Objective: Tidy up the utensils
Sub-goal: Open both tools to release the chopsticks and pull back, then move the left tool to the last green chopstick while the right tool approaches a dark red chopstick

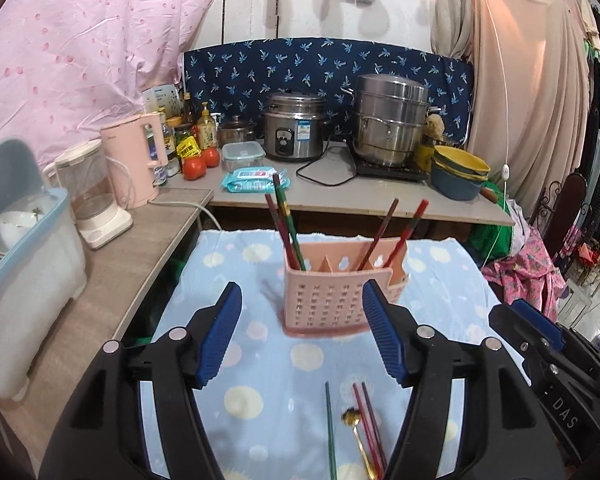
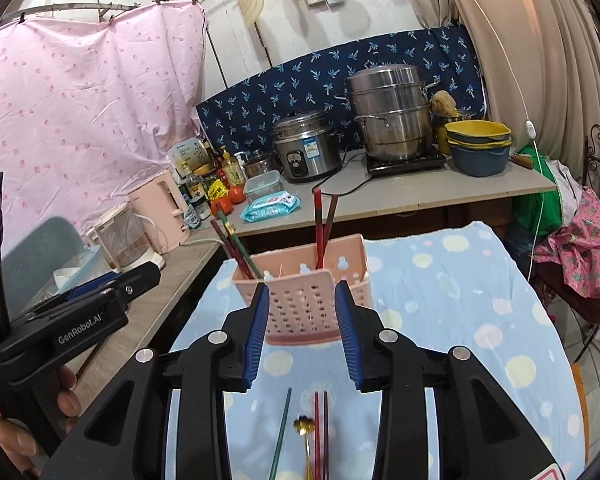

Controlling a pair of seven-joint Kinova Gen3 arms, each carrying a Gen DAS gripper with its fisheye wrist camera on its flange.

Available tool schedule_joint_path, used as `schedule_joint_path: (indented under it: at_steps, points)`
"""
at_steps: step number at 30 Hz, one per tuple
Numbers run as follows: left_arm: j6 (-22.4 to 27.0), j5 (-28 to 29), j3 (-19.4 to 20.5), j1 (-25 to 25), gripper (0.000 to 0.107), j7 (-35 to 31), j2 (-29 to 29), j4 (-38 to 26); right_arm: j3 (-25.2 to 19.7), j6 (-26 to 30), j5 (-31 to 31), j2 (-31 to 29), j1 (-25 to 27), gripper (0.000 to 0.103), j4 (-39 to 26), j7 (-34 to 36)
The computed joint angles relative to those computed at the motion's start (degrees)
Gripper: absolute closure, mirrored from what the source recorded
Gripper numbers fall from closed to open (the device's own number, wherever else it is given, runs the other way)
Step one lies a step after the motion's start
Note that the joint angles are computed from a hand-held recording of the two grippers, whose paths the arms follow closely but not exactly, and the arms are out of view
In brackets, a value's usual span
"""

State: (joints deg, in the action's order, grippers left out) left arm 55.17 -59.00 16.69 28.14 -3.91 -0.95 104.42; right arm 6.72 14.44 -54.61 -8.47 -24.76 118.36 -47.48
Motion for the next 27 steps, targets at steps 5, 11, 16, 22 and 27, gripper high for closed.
schedule_joint_path:
  at_steps: [5, 11, 16, 22, 27]
  points:
    - [0.45, 1.84, 1.13, 0.7, 0.047, 1.18, -1.02, 1.94, -0.24, 0.68, 2.79, -2.44, 0.06, 0.069, 3.69, -2.54]
    - [1.5, 3.07, 2.57, 1.92, 0.046, 3.08, -1.15, 3.7, 1.12, 0.73, 6.71, -4.63, -1.43, 0.069, 6.85, -5.89]
    - [2.13, 4.11, 3.06, 2.95, 0.045, 4.13, -0.98, 4.6, 2.11, 0.55, 11.19, -6.18, -2.72, 0.069, 8.75, -9.83]
    - [2.42, 5.41, 3.41, 4.12, 0.045, 5.25, -0.78, 5.98, 3.22, 0.88, 15.46, -7.43, -4.49, 0.069, 10.79, -13.73]
    - [1.84, 7.12, 3.17, 4.69, 0.044, 5.29, -0.42, 7.09, 3.7, 1.32, 18.07, -7.94, -5.61, 0.069, 12.38, -16.05]
